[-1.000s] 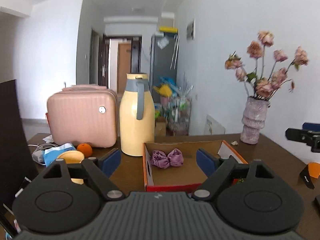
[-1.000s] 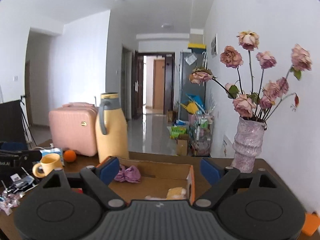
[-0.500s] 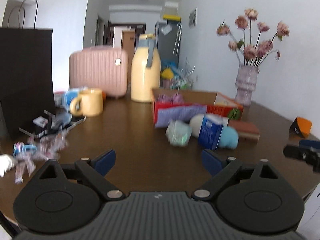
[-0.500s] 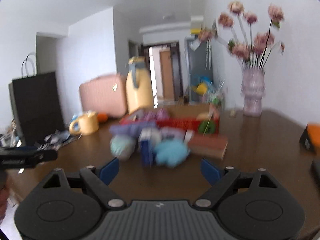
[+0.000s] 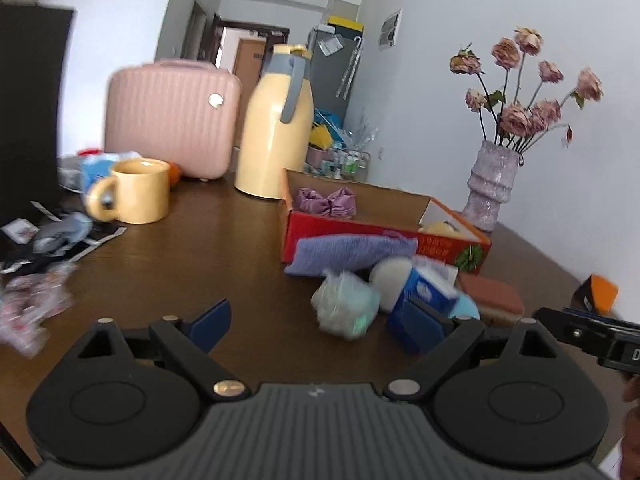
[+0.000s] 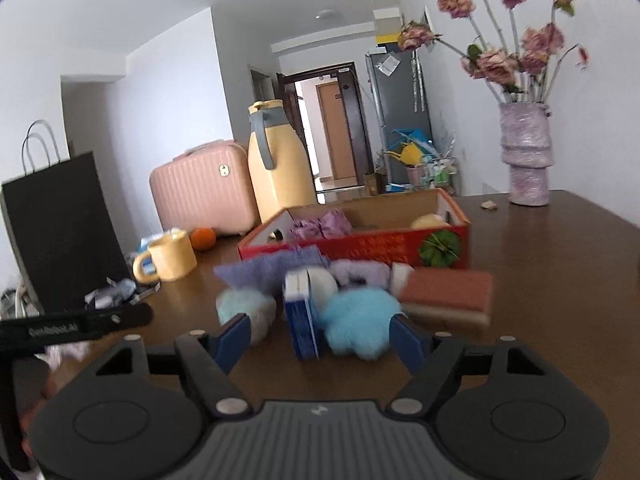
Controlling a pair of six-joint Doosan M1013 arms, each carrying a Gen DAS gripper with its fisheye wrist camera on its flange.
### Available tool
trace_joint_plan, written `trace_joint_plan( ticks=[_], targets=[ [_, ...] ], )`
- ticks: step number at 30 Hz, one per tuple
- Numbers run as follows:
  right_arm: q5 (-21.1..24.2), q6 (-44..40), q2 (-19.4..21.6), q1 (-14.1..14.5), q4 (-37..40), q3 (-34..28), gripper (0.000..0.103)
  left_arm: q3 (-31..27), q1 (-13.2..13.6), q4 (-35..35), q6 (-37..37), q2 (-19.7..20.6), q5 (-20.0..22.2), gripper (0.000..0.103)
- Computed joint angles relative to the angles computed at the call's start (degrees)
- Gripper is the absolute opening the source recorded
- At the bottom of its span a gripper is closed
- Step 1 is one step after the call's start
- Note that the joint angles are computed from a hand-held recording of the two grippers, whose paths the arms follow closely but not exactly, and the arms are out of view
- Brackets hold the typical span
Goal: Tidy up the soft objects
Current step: 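Close both grippers on the lavender cloth towel and lift it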
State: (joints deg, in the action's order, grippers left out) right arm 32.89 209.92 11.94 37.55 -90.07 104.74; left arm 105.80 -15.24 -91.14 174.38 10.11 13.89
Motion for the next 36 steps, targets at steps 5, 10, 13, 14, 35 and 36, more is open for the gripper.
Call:
trace_joint_plan(
  ticks=[5, 10, 13, 14, 35, 36],
  targets=[
    [-7.82, -5.8, 4.61, -5.63, 2.77, -7.34, 0.066, -9.45, 0.3, 18.47, -21.98, 6.52, 3.05, 0.087],
    [-14.72, -27.28, 9.89, -10.23, 26.85, -15.3, 0.06, -16.87, 1.16, 27.74, -36.33, 12.03, 9.75, 0.072],
    [-16.58, -40.56, 12.22, -12.08, 43.21, -18.04, 0.042, -19.88, 1.72, 29.87, -40.79, 14.58, 14.76, 0.042],
    [-17.16, -43.9, 12.72, -12.51, 47.57, -18.55, 0.026, -20.36, 1.8, 30.48, -41.78, 15.0, 15.65, 0.03],
    [-11.59, 1.75, -0.73, -0.98, -7.86, -0.27, 0.003, 5.16, 3.18, -9.11, 8.31, -1.62, 22.22, 0.01],
    [-11.39, -0.2, -0.64, -0.36, -5.48, 0.34, 0.003, 5.83, 3.22, -6.77, 6.71, -1.71, 22.74, 0.01]
  ],
)
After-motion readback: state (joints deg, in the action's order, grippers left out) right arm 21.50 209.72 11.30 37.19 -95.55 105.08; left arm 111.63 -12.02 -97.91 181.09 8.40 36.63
